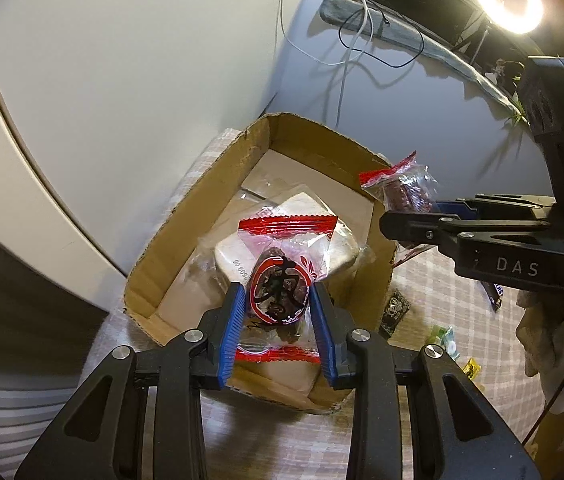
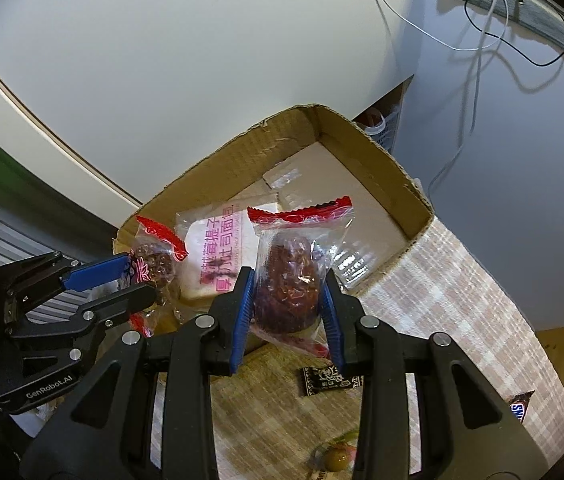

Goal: Organize snacks
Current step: 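Carry the date bag into the box and open the right tool, then reach the right tool to the wrapped egg and close on it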

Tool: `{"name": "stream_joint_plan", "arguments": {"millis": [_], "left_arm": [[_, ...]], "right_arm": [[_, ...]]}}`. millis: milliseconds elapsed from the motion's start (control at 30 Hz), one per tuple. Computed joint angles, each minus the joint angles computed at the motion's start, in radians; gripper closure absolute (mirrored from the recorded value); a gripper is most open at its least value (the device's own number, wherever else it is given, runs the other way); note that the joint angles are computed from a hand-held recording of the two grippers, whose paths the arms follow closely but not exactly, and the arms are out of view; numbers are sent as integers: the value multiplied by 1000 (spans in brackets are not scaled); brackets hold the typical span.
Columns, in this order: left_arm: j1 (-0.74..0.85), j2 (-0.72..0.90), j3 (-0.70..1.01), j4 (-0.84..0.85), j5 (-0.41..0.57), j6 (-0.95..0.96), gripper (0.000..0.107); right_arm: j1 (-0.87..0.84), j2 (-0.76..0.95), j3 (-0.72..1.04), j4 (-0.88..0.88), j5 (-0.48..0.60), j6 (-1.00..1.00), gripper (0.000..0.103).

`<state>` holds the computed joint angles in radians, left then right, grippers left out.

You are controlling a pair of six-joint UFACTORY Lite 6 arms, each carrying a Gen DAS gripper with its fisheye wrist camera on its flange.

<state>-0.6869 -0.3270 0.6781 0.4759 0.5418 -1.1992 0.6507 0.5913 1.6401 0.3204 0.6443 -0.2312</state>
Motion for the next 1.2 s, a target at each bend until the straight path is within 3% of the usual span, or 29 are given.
{"name": "stream_joint_plan", "arguments": {"millis": [100, 167, 333, 800, 1200], "left_arm": [[-5, 2, 5, 3, 10, -6, 66], [-12, -1, 6, 17, 20, -17, 60], [-19, -14, 2, 28, 31, -25, 59], [-115, 17, 59, 64, 47, -80, 59], [-271, 232, 206, 13, -51, -61, 60]], "right_arm": [[11, 1, 7, -15, 0, 11, 64], [21, -14, -8, -45, -19, 37, 43], [16, -51, -39, -50, -33, 48, 29], [-72, -219, -239, -51, -70, 23, 28], [-257, -558, -645, -2, -91, -96, 28]]}}
